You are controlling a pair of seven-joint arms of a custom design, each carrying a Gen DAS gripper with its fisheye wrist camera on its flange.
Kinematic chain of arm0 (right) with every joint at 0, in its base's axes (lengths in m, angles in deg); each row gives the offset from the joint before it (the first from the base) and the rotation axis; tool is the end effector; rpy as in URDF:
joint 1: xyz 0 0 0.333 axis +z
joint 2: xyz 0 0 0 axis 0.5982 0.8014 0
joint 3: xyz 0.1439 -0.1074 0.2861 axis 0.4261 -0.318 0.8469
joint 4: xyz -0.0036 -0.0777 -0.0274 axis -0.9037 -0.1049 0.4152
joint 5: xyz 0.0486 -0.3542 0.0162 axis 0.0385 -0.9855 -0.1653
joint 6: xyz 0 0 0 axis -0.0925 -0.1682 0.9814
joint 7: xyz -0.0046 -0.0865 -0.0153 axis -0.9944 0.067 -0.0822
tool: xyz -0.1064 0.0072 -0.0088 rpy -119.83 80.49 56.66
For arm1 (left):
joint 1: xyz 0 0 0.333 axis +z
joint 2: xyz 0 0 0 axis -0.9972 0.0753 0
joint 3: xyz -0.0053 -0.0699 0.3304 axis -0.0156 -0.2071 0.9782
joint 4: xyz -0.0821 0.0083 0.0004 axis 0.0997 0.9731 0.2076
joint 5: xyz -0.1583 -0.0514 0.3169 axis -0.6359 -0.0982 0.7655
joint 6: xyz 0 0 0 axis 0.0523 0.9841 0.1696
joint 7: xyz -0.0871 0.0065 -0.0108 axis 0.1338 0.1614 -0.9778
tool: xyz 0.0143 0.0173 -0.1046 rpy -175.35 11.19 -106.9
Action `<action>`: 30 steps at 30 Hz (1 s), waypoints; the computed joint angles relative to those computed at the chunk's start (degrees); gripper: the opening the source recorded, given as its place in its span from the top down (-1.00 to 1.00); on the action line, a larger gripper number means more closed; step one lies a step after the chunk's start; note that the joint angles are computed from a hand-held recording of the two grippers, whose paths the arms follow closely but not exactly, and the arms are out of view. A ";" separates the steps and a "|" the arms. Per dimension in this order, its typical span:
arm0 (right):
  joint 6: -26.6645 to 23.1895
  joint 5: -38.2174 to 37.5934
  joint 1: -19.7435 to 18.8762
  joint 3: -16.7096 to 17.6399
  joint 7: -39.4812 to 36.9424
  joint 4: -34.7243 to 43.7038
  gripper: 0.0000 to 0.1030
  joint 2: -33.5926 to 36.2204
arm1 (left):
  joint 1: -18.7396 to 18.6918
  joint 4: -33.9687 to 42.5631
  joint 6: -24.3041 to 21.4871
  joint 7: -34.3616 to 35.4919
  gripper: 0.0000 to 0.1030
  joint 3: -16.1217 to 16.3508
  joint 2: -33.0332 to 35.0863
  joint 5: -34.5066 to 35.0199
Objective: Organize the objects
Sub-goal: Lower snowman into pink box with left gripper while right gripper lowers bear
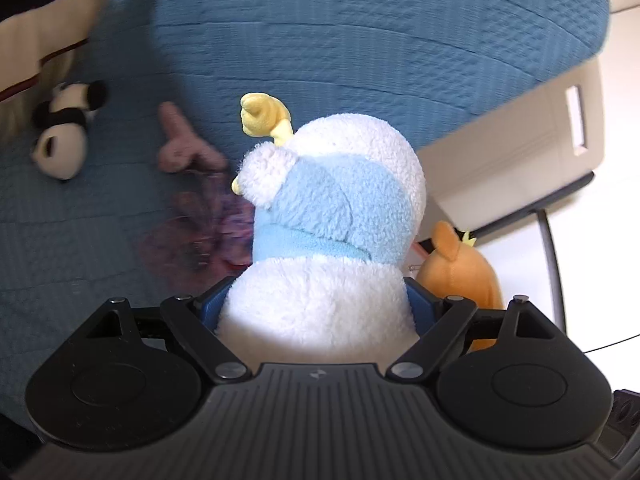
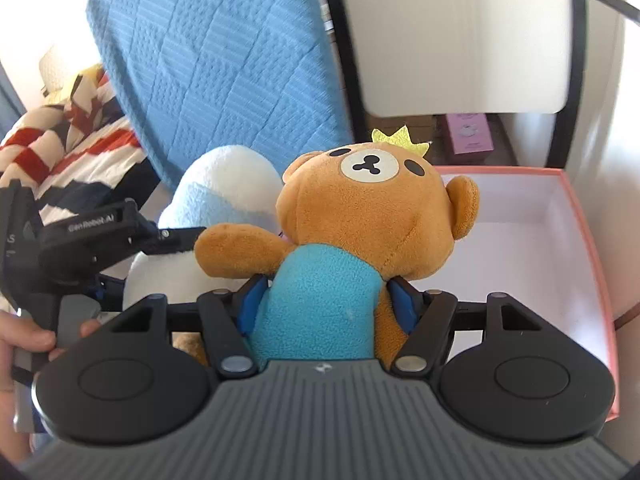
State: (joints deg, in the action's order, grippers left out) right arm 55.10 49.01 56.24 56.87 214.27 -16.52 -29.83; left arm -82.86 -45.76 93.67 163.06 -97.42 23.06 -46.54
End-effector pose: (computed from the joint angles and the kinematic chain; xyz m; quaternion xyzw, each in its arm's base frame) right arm 0.5345 0.2477 0.6807 -0.6247 0.6900 -0.1645 0.3265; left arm 0.6255 -0.0798 0.6591 0.7124 -0.5553 0.4130 0.1166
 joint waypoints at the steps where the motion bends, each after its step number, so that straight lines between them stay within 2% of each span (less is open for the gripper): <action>1: 0.10 0.00 -0.24 -0.22 -0.01 -0.44 -0.31 -0.61 | -0.37 1.15 -0.06 -0.49 -0.71 -0.24 0.42 0.21; 10: 1.99 -1.46 -3.18 -1.71 -0.17 -6.98 -0.31 -7.02 | -4.21 9.55 -0.06 -4.94 -0.71 -2.49 4.48 4.52; 17: 4.68 -1.44 -5.75 -2.65 1.21 -13.83 -0.31 -10.74 | -7.62 12.23 0.38 -8.14 -0.71 -4.02 7.49 7.91; 30: 8.73 -5.07 -8.60 -3.47 -0.01 -18.55 -0.31 -8.58 | -13.09 16.00 -0.25 -12.37 -0.71 -4.77 12.72 15.92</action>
State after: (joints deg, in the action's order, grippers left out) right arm 63.83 43.94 47.64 53.40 214.26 -35.07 -38.41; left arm -95.95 -29.76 93.42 150.69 -102.19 35.78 -30.62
